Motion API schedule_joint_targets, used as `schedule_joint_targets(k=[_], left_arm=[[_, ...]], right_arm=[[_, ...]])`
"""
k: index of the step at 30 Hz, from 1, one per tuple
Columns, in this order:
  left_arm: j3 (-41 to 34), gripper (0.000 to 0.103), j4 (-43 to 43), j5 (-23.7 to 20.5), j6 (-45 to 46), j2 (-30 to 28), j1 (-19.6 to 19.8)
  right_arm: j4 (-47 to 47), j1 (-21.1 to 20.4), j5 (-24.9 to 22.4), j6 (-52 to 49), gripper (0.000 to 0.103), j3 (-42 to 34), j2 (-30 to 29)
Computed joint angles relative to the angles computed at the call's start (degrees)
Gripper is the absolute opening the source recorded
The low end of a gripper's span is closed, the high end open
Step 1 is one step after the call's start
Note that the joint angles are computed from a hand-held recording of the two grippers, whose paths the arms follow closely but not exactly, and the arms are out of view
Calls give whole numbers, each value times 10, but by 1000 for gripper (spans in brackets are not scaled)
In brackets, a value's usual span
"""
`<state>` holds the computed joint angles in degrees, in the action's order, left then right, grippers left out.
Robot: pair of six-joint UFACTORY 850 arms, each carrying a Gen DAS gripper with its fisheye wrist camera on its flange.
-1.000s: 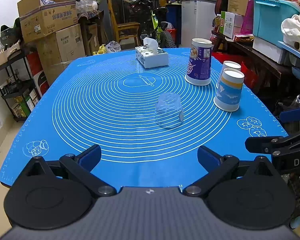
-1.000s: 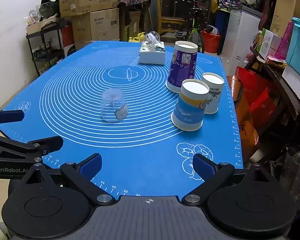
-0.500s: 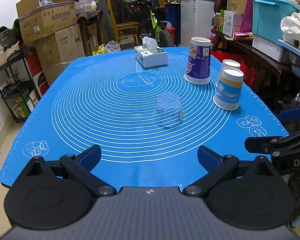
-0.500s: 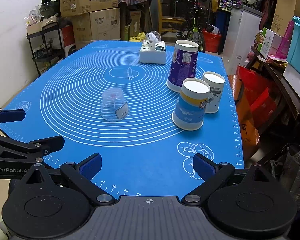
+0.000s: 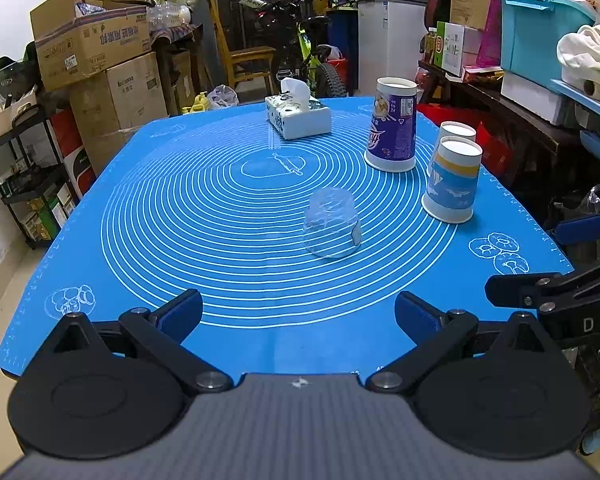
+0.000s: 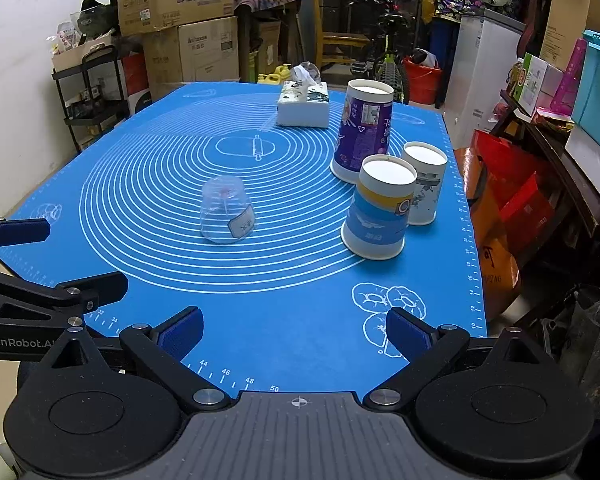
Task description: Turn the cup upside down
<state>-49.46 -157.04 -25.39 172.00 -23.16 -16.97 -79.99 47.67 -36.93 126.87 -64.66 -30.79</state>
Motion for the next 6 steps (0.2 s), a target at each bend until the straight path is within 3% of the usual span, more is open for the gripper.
schedule_joint_targets(k=[6], left_arm=[[0,101,-11,2,10,0,-4]], right_arm=[[-8,-1,5,10,98,7,5]])
